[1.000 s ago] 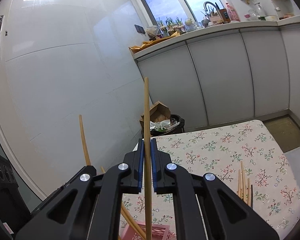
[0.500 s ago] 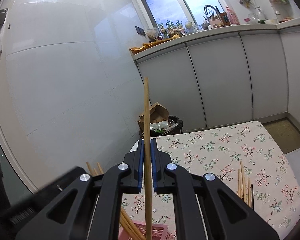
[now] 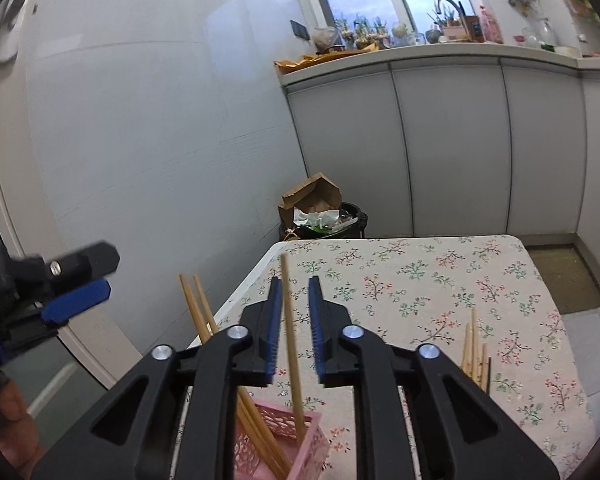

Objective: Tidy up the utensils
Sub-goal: 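Lower both held chopsticks into the pink holder and open both tools, then grasp a chopstick with the left tool while the right tool grasps another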

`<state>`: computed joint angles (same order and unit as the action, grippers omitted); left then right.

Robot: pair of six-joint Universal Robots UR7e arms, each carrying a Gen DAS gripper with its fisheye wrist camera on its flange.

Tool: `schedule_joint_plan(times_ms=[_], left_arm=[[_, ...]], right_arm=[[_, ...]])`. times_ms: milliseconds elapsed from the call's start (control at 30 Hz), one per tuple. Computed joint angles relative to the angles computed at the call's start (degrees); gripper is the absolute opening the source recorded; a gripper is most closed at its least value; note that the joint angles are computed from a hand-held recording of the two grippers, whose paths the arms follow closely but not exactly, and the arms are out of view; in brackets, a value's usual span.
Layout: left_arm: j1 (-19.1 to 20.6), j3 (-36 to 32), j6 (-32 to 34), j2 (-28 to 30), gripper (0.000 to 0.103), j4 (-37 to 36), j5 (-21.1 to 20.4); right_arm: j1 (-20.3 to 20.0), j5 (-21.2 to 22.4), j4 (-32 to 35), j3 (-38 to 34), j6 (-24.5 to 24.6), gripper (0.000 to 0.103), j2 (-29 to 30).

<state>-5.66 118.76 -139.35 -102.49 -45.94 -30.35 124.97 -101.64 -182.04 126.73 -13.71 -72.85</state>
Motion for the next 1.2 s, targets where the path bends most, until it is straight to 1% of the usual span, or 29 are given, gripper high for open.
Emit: schedule_joint_plan(times_ms=[67, 133, 200, 300, 367, 433, 533, 600, 700, 733, 800, 867, 900, 967, 1000, 1067, 1167, 1200], left_arm=[[-0.23, -0.14, 0.81, 0.33, 0.051, -1.06, 0.43], [-0.22, -0.50, 2.58, 1.29, 0.051, -2.62, 0.76], [-0.03, -0.77, 5.92, 2.59, 0.051, -5.37, 1.09], [1.09, -0.45, 17.32, 5.85, 0.051, -15.53, 0.99], [2.14, -0.35, 25.34, 8.61, 0.051, -22.54, 0.18], [3.43, -0.18, 32.85, 11.29, 0.051, -29.47, -1.33], [5.86, 0.01, 41.72, 15.24, 0.051, -38.81, -4.04], [8.20, -0.20, 48.54, 18.29, 0.051, -45.53, -7.02], [11.80, -1.52, 55.21, 23.13, 0.051, -50.94, -10.80], [13.66, -1.87, 58.28, 24.75, 0.051, -53.92, -12.54], [17.04, -2.11, 61.38, 26.91, 0.051, -58.41, -14.88], [20.32, -2.22, 63.28, 28.56, 0.051, -61.78, -15.94], [22.06, -2.08, 64.09, 28.87, 0.051, -63.41, -16.54], [25.21, -1.39, 65.01, 29.67, 0.051, -67.78, -17.75], [26.74, -1.27, 65.04, 30.02, 0.051, -68.66, -17.92], [28.59, -1.05, 66.13, 30.49, 0.051, -69.36, -18.14], [31.23, -1.83, 67.75, 32.05, 0.051, -69.72, -18.86], [32.01, -1.98, 68.12, 32.47, 0.051, -69.99, -19.13]], right_arm=[[-0.56, -0.74, 2.59, -0.82, 1.40, 0.030, -2.39], [-1.77, -1.62, 6.11, -2.06, 3.17, 0.031, -5.61], [-3.30, -2.49, 9.08, -3.09, 4.89, 0.031, -8.62], [-5.70, -4.92, 13.97, -4.46, 6.69, 0.031, -12.30], [-7.52, -4.32, 15.72, -4.47, 7.28, 0.031, -14.12], [-9.75, -3.77, 18.23, -4.35, 8.17, 0.031, -15.97], [-12.43, -5.16, 21.39, -4.45, 8.99, 0.031, -17.10], [-14.31, -5.95, 24.44, -4.91, 9.94, 0.031, -17.55], [-17.13, -6.10, 27.79, -5.19, 12.37, 0.031, -17.96], [-18.12, -6.50, 28.60, -5.21, 13.22, 0.031, -18.07], [-19.72, -7.26, 29.92, -5.22, 15.02, 0.031, -18.02], [-20.81, -8.14, 31.02, -5.11, 16.25, 0.031, -17.67], [-21.36, -9.27, 31.70, -4.98, 16.65, 0.031, -17.37], [-22.76, -8.82, 32.65, -4.76, 16.52, 0.032, -17.40], [-23.38, -8.20, 32.92, -4.67, 16.73, 0.032, -17.46], [-24.24, -7.84, 33.04, -4.53, 16.75, 0.032, -17.45], [-24.51, -9.09, 32.40, -4.41, 16.25, 0.032, -16.78], [-24.66, -8.92, 32.55, -4.48, 16.32, 0.032, -16.66]])
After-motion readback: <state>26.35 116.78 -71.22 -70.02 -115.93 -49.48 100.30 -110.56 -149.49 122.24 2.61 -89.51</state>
